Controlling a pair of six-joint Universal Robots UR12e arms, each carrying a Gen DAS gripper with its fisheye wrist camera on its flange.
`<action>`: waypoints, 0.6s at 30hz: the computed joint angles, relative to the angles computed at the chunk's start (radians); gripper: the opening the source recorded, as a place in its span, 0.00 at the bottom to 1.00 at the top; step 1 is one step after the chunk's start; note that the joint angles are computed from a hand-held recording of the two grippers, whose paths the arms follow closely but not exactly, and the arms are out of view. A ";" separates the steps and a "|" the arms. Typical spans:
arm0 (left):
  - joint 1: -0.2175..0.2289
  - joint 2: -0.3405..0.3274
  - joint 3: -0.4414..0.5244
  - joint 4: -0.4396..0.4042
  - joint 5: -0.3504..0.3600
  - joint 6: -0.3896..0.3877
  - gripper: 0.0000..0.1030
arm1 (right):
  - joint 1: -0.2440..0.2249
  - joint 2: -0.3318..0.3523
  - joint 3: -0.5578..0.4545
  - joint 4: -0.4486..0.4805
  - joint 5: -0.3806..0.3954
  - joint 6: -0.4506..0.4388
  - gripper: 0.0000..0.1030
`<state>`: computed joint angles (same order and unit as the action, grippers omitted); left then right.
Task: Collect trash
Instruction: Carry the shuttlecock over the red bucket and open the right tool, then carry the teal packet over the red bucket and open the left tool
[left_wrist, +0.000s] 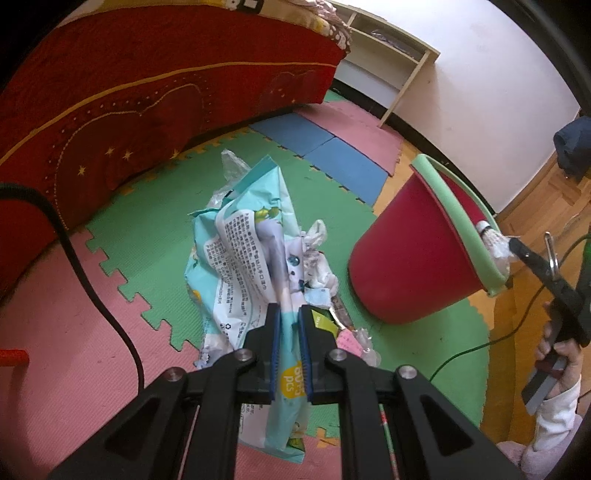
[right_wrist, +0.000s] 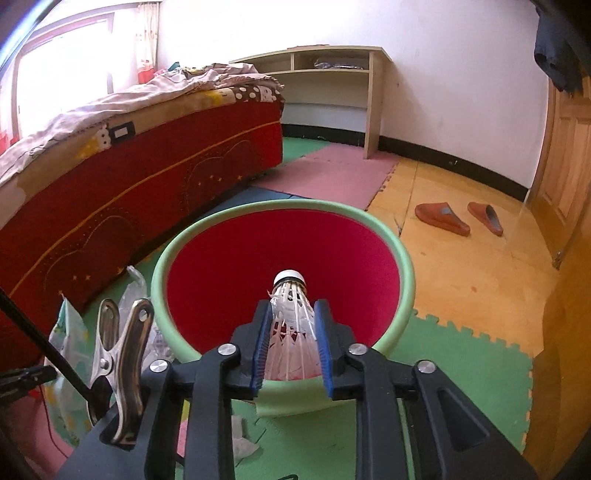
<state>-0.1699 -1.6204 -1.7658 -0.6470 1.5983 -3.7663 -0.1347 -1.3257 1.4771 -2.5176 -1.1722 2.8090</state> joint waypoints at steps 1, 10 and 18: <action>-0.002 -0.001 0.003 0.000 -0.001 0.001 0.10 | -0.001 -0.001 0.001 -0.001 0.000 -0.001 0.35; -0.037 -0.012 0.057 0.024 0.025 0.048 0.10 | -0.018 -0.028 0.023 -0.033 0.017 -0.029 0.57; -0.077 -0.049 0.150 0.009 0.031 0.100 0.10 | -0.064 -0.061 0.056 0.007 0.103 -0.019 0.57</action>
